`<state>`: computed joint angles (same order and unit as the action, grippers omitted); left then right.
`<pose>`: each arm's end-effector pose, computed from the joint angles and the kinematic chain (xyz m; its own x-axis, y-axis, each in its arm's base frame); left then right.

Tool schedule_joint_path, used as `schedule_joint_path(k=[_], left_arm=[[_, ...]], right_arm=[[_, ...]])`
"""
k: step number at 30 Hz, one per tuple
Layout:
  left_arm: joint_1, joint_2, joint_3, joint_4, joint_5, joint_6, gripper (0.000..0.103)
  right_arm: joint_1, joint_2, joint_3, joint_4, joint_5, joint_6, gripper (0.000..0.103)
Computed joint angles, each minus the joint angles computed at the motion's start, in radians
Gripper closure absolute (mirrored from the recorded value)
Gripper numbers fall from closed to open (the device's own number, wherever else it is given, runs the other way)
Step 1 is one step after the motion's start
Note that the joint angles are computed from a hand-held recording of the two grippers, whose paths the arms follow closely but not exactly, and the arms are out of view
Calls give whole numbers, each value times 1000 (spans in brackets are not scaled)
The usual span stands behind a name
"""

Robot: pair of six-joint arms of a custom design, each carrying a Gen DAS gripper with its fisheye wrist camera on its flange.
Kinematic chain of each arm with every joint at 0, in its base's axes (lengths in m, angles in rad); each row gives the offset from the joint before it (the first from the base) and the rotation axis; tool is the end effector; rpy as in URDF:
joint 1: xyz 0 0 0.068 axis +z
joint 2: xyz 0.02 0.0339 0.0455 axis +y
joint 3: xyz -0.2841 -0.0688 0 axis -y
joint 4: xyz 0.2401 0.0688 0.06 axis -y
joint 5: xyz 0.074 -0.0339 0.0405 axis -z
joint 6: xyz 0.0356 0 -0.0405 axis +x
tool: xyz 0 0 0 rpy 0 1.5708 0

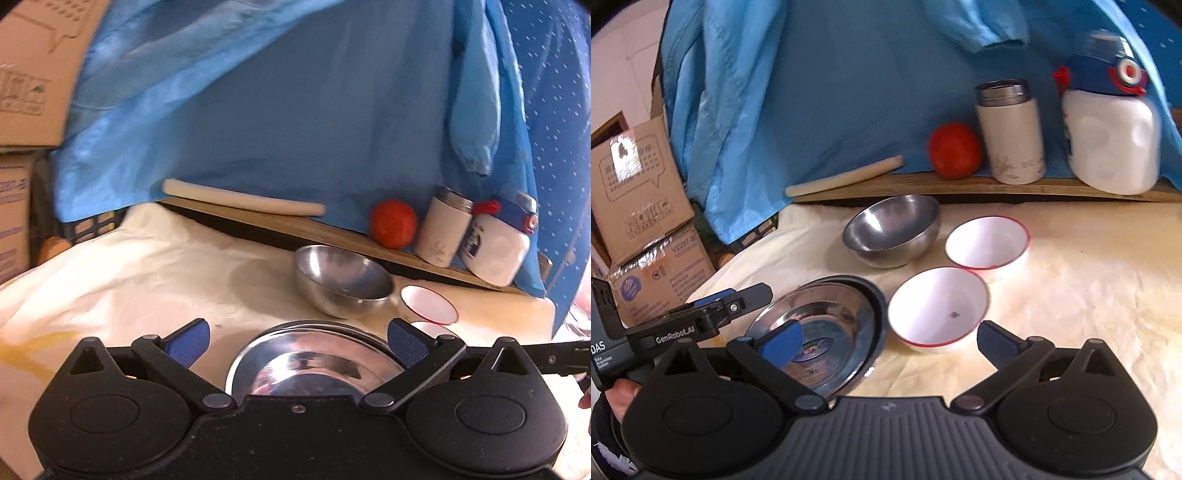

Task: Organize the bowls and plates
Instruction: 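Move both grippers to the steel bowl and close them on its rim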

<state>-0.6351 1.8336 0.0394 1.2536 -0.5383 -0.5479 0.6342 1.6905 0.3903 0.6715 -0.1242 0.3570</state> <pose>0.1628 -0.0973 0.0866 -0.4347 -0.2352 -0.8693 -0.0831 0.9716 -0.2214 0.2103 0.1602 0.1159 -0.6775 -0.0679 -0.7323 -0.4610 0.8151 0.3509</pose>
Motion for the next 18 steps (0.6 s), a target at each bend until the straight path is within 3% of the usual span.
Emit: schedule_joint_path(k=[7,18], left_arm=[[-22,-33,93,-129,27,49,1],[62,-42,270,-358,171,92,1]], right_arm=[[-77,-4,-36,22,-45,-16,1],[-190,25,4,6,-117,-63,1]])
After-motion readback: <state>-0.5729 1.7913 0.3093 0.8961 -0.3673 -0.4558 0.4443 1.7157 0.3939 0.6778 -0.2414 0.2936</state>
